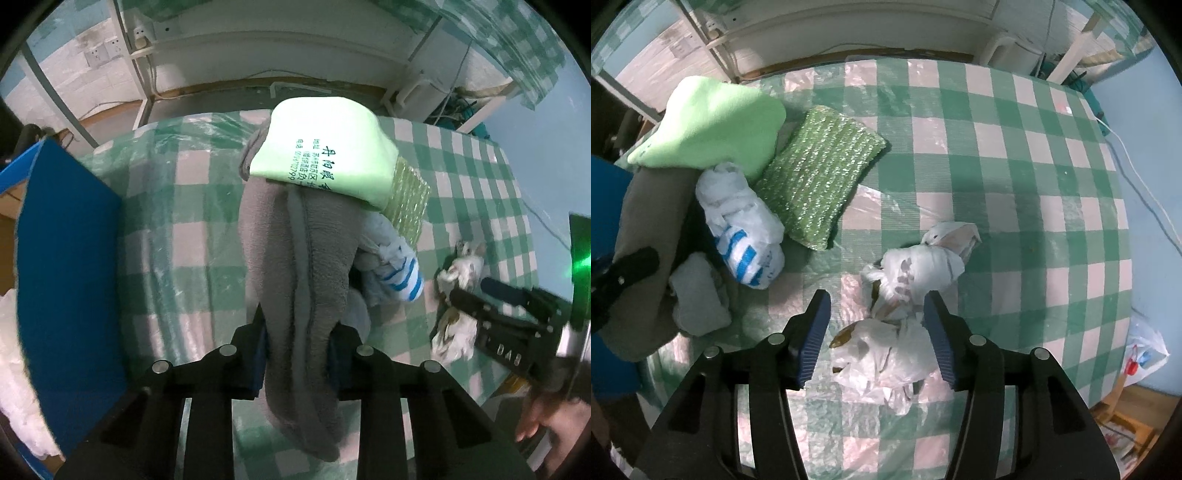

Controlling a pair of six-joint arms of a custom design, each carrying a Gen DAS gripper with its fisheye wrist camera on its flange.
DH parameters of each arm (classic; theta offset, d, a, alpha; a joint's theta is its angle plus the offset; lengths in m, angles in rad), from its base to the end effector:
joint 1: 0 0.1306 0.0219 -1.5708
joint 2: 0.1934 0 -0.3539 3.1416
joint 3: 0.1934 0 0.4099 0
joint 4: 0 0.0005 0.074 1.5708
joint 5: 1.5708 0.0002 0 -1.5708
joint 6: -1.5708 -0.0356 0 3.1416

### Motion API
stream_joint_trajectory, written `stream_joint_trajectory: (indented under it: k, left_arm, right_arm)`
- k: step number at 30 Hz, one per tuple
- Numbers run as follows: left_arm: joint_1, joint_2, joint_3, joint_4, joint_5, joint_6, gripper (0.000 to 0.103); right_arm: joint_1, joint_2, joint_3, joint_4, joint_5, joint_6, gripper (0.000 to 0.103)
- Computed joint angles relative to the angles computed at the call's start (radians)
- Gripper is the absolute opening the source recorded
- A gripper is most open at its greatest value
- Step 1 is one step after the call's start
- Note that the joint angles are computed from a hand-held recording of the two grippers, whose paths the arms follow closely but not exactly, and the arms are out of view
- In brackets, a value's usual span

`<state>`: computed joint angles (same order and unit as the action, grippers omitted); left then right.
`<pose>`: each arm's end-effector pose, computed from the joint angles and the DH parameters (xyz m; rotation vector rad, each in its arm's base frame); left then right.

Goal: Organize soft objects
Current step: 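Grasp the grey cloth with the left gripper while the right gripper grasps white plastic bags, then lift the grey cloth with the left gripper while the right gripper lifts the white bags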

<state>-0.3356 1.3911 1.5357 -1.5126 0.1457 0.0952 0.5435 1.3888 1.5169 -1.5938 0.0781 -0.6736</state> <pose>0.4270 -0.1549 0.4365 0.3771 2.9382 -0.2756 0.3815 0.2267 0.4279 0.2019 3.0040 -0.0060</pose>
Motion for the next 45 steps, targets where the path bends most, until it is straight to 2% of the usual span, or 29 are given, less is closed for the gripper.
stream_joint_trajectory:
  k: [7,10,13,15,16,18,19,21,24,30,31,32,35,36,39,40,41,42,45]
  left_arm:
    - [-0.011,-0.079,-0.042,-0.027,-0.080,-0.078,0.027]
    - [-0.036,-0.110,-0.062,-0.040,-0.153,-0.138,0.027]
    - [-0.063,-0.129,-0.090,-0.042,-0.228,-0.173,0.028]
    - [-0.070,-0.132,-0.114,-0.043,-0.253,-0.181,0.033]
    - [-0.072,-0.131,-0.124,-0.041,-0.254,-0.178,0.036]
    - [-0.068,-0.125,-0.135,-0.038,-0.247,-0.165,0.049]
    - [-0.062,-0.125,-0.139,-0.036,-0.235,-0.160,0.050]
    - [-0.055,-0.114,-0.137,-0.031,-0.222,-0.144,0.067]
    - [-0.046,-0.094,-0.129,-0.021,-0.211,-0.118,0.077]
    - [-0.010,-0.033,-0.106,-0.012,-0.157,-0.054,0.080]
    - [-0.005,-0.026,-0.105,-0.010,-0.154,-0.054,0.080]
    - [-0.001,-0.019,-0.099,-0.009,-0.154,-0.059,0.075]
    - [0.004,-0.016,-0.085,-0.008,-0.168,-0.087,0.044]
    - [0.005,-0.017,-0.082,-0.007,-0.170,-0.099,0.038]
    - [0.015,-0.021,-0.069,-0.012,-0.150,-0.110,0.028]
    - [0.017,-0.022,-0.065,-0.013,-0.143,-0.113,0.027]
    - [0.015,-0.029,-0.066,-0.012,-0.142,-0.115,0.026]
    - [0.014,-0.032,-0.065,-0.010,-0.143,-0.120,0.024]
    - [0.010,-0.048,-0.067,0.000,-0.152,-0.128,0.023]
  right_arm:
    - [0.030,-0.005,-0.004,-0.003,-0.001,-0.031,0.060]
    - [0.045,-0.005,0.001,-0.006,0.003,-0.044,0.061]
    - [0.057,-0.007,0.008,-0.007,0.014,-0.046,0.066]
    - [0.057,-0.012,0.003,-0.008,0.022,-0.042,0.068]
    - [0.059,-0.014,0.002,-0.011,0.024,-0.044,0.068]
    - [0.062,-0.019,-0.005,-0.011,0.023,-0.052,0.068]
    - [0.060,-0.021,-0.007,-0.012,0.022,-0.051,0.068]
    - [0.061,-0.025,-0.012,-0.015,0.022,-0.057,0.068]
    - [0.051,-0.024,-0.012,-0.015,0.020,-0.050,0.068]
    - [0.036,-0.026,-0.040,-0.002,0.003,-0.059,0.070]
    - [0.030,-0.025,-0.048,0.001,-0.004,-0.062,0.070]
    - [0.023,-0.024,-0.058,0.003,-0.010,-0.064,0.070]
    - [0.003,-0.020,-0.086,0.009,-0.023,-0.067,0.070]
    - [-0.003,-0.020,-0.095,0.016,-0.030,-0.068,0.070]
    - [-0.017,-0.025,-0.119,0.038,-0.044,-0.069,0.070]
    - [-0.018,-0.025,-0.121,0.039,-0.042,-0.066,0.070]
    - [-0.021,-0.028,-0.126,0.040,-0.038,-0.064,0.064]
    - [-0.021,-0.029,-0.128,0.045,-0.039,-0.060,0.051]
    - [-0.014,-0.022,-0.120,0.042,-0.030,-0.047,0.032]
